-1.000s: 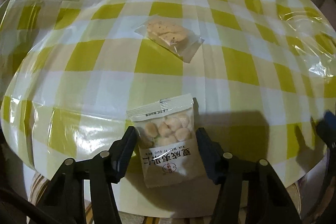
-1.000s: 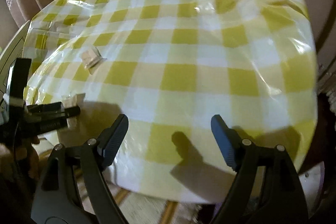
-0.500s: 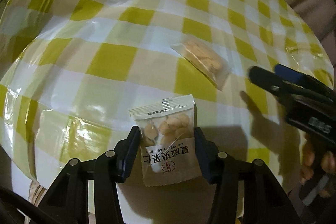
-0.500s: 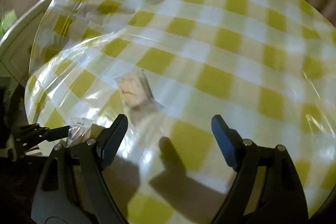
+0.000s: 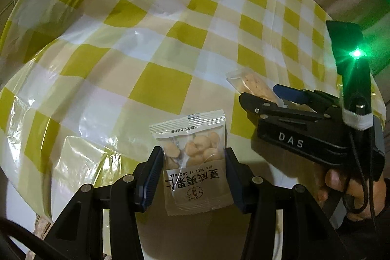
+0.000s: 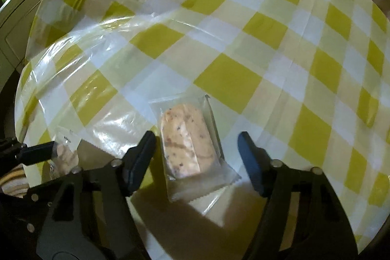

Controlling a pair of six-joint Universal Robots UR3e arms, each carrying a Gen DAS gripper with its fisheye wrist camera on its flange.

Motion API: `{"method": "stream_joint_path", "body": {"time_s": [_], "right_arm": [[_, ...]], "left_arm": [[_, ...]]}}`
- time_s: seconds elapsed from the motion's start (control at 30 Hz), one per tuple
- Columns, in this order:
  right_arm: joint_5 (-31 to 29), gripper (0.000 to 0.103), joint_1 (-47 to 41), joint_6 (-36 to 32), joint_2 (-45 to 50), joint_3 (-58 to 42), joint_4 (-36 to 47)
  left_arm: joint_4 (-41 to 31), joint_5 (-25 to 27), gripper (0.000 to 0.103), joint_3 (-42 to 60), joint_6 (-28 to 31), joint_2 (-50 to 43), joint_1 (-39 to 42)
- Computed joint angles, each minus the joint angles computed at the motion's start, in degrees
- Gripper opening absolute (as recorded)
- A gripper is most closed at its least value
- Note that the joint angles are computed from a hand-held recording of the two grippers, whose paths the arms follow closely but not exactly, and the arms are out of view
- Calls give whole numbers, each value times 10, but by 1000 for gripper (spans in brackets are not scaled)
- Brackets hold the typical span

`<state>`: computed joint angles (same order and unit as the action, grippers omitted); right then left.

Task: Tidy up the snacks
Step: 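Grasp the white-brown nut packet with the left tool while the right tool grasps the clear cookie packet, then carry the nut packet and cookie packet over the white box and release both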

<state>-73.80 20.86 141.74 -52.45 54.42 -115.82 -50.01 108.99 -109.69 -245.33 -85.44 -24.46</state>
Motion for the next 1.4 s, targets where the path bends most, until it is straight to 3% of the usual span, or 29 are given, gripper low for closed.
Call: {"method": "stream_joint_path", "body": {"time_s": [0.03, 0.1, 0.47, 0.77, 1.1, 1.4], "right_arm": [[0, 47, 1, 0, -4, 6, -4], [-13, 43, 5, 7, -11, 16, -12], [-13, 42, -44, 37, -174, 222, -67], [11, 42, -159, 23, -348, 359, -34], [64, 42, -357, -72, -535, 449, 85], [123, 42, -620, -245, -642, 432, 272]], "left_arm": [[0, -1, 50, 1, 2, -1, 0], [-2, 1, 50, 5, 3, -3, -4], [-27, 14, 50, 69, 21, -50, -35], [-61, 27, 50, 200, 34, -128, -108], [-123, 31, 50, 424, 62, -265, -192], [-226, 8, 50, 734, 101, -445, -252]]}}
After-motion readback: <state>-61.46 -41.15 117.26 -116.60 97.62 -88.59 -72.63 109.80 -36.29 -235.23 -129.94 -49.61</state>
